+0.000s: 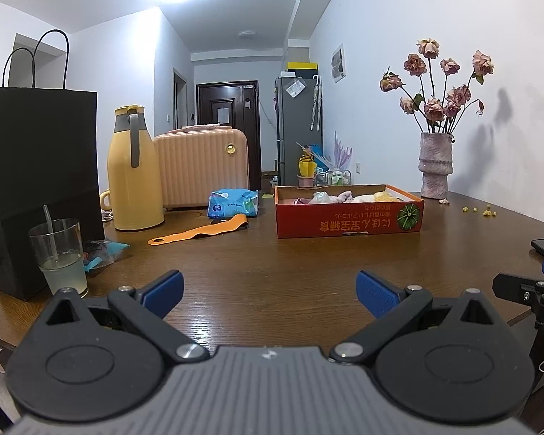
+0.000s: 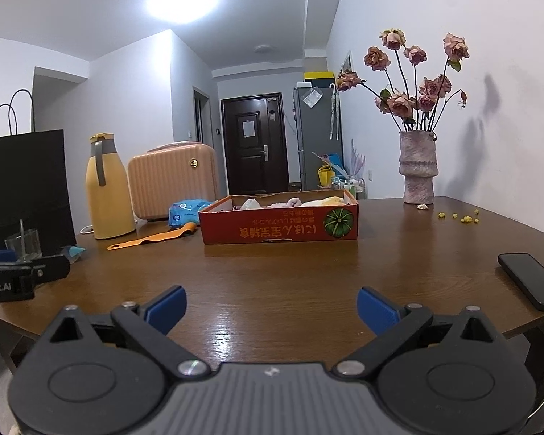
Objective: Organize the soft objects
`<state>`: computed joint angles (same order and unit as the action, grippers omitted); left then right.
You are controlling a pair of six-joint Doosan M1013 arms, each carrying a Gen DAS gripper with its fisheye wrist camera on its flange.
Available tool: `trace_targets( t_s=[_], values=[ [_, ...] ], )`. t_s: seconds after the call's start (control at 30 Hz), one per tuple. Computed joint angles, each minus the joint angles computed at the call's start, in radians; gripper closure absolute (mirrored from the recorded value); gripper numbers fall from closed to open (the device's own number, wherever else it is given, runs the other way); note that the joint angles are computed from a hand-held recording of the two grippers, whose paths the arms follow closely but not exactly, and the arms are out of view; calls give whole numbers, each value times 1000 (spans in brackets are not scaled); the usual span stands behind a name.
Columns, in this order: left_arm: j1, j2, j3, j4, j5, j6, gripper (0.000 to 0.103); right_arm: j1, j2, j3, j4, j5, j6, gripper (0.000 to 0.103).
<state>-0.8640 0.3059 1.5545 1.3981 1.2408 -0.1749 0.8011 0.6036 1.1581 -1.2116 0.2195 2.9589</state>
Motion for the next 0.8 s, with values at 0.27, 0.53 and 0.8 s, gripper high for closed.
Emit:
trace_targets(
  t_s=[0.27,0.53,0.8],
  values=[
    [0,0,0,0,2,-1,0,-2,2,-3,10,-3,-10,2],
    [0,0,0,0,0,0,0,-3,2,-1,-2,-9,5,1],
    [0,0,0,-3,1,2,0,-2,1,2,-17,-11,19,1]
  ],
)
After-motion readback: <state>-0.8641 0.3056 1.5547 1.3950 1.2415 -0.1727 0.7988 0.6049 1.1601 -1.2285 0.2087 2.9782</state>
